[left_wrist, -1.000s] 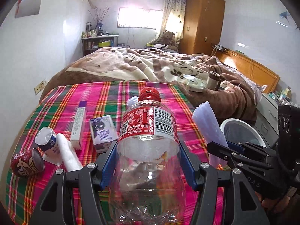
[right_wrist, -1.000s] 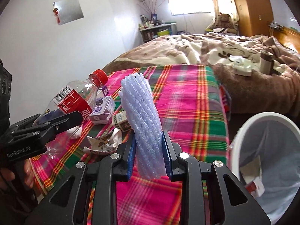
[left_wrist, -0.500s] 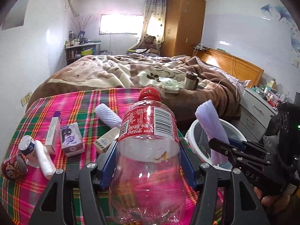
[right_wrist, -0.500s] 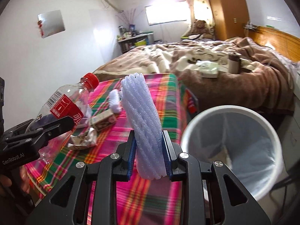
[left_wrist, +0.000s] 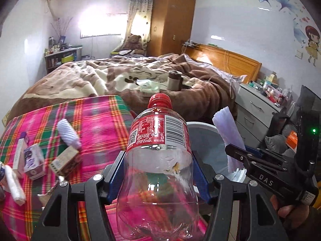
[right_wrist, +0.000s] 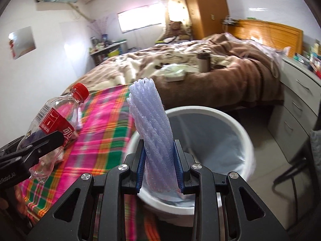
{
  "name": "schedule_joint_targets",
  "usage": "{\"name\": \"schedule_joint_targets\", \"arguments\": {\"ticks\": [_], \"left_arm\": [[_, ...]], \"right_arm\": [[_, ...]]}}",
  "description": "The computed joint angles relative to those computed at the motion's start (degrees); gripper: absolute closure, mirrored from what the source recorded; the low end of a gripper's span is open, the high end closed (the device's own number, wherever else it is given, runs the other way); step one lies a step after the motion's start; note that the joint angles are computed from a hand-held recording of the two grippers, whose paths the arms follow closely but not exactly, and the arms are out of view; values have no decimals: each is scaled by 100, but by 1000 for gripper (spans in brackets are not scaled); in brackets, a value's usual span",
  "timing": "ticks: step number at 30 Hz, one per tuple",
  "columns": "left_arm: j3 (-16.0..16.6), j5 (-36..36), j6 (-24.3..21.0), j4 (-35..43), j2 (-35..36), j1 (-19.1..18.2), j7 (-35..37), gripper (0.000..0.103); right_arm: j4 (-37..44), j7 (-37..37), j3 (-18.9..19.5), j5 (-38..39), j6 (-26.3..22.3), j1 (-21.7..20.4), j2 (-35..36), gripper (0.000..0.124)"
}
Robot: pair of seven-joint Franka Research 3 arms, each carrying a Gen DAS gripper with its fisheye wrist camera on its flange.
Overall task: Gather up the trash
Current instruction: 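Carry bottle and foam sleeve over the white bin and open both tools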
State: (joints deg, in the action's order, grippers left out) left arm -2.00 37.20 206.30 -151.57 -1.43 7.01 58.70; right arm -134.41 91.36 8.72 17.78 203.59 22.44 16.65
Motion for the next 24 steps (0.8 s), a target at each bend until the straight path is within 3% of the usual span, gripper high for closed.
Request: {"name": "schedule_joint_targets", "arguments": {"ticks": [5,7,12,15,18,24], "left_arm": [[-162,73,-162,392,374,-125,-151,41],[-232,92,-213,515,495,-144,-217,41],[-323,-893,-278,649,716,-494,630,41],[-470,-633,-423,860,864,-388,390,41],[-444,-849,-461,949,962,-518,605,41],[-761,-267,-588,1270,1216,-147,59,41]], "right_arm": [[121,-382,-404,617,-237,351,97,96],[69,-452,-414,675,-273,312,74,96],[114,-886,-702,1186,-430,596,91,96],[179,-1081,-841,1407,-545,715,124,96],[205,-1171,-889,1514,-619,737,133,96],[370,-1559,-1582,2164,-889,1438,218,94]]}}
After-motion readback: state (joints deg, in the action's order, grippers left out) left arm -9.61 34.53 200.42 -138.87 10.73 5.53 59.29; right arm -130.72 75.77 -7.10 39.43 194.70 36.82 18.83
